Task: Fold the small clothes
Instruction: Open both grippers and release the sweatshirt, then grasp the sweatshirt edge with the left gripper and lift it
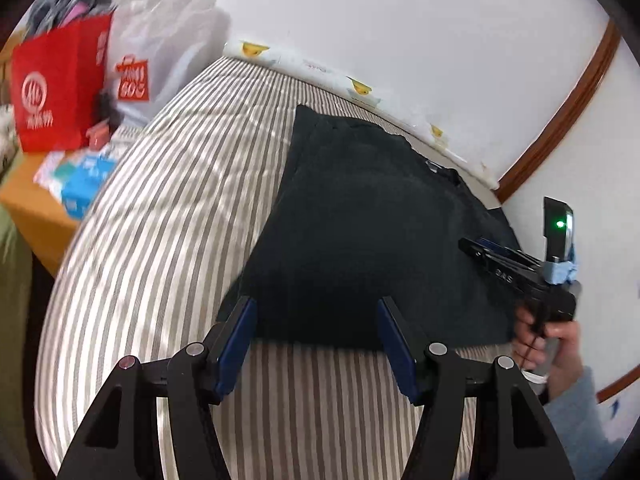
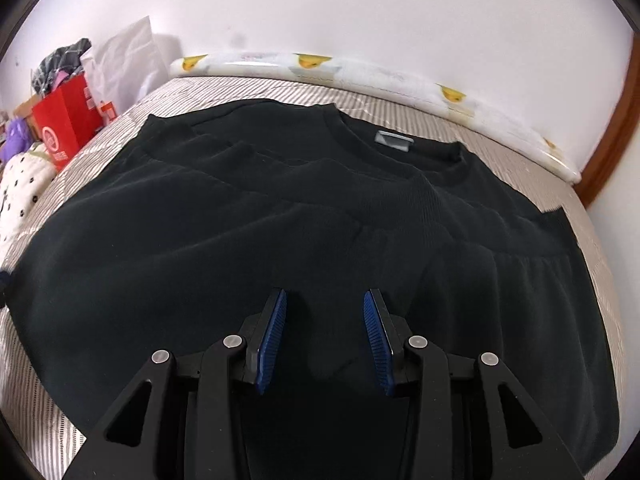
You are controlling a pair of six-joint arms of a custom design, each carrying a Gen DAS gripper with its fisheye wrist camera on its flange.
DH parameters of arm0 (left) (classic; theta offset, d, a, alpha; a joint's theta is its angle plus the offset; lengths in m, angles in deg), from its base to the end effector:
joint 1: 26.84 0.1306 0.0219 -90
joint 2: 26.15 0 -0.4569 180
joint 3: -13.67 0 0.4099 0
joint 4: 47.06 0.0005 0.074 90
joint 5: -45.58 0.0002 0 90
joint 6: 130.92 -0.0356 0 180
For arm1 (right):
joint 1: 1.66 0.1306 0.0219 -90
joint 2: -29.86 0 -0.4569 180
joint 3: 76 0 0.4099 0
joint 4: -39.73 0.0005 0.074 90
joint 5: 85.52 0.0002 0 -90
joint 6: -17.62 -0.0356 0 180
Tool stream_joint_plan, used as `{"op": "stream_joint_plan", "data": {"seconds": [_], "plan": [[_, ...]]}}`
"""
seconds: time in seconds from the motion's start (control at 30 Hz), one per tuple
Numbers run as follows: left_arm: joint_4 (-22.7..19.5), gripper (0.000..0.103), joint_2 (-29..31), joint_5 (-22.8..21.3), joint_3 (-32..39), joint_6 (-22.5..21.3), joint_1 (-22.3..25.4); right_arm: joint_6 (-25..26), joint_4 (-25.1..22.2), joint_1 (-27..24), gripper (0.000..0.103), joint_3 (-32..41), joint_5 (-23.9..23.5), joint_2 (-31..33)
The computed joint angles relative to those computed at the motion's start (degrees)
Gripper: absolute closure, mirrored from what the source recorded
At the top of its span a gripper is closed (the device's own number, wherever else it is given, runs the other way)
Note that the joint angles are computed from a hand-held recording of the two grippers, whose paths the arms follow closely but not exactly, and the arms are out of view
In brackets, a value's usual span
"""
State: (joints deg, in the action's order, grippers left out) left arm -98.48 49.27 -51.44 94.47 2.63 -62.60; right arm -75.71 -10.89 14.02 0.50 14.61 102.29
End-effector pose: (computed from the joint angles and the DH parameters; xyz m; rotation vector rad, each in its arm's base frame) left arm 0.3193 -0.2252 0.5324 -0.2249 2.4184 -0.5108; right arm 0.3558 0.0929 0.5160 -0.1714 2.3613 -0.0511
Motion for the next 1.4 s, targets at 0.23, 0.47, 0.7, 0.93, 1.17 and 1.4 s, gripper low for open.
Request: {"op": "stream_joint_plan", "data": {"seconds": [0.23,0.47,0.7,0.93,1.17,1.4], "plan": [[5.1,0.044,-1.9,2.3,-4.7,4.7,-0.5,-2.8,-1.2,0.6,0.063,-1.1,1.6,-2.3],[13.7,0.043,-2.2,5.2,-7.7,7.5,0.9,-2.9,-2.7,0.4,0.059,-3.7,4.4,-6.3],[17.0,0.043,0.3,5.1,-6.7,10.1,1.3,-5.0,-2.6,-0.8,0.058,-6.8,4.5,-8.9],[8.1,0.065,3.7,-3.3,-0.9,8.6,-1.3,-4.1,-2.6,-0.1,0.058,-9.4,3.8,-13.4],[3.4,0.089,4.7,-9.0,3.8,8.7,-3.3,-2.2,-3.1,-4.1,0.058,-9.9,-0.2,-17.7],[2.9,0.091,9.6,-13.3,14.2,1.1,-8.5,2.0,-1.7,-13.7,0.058,-9.4,-4.9,-20.2]]}}
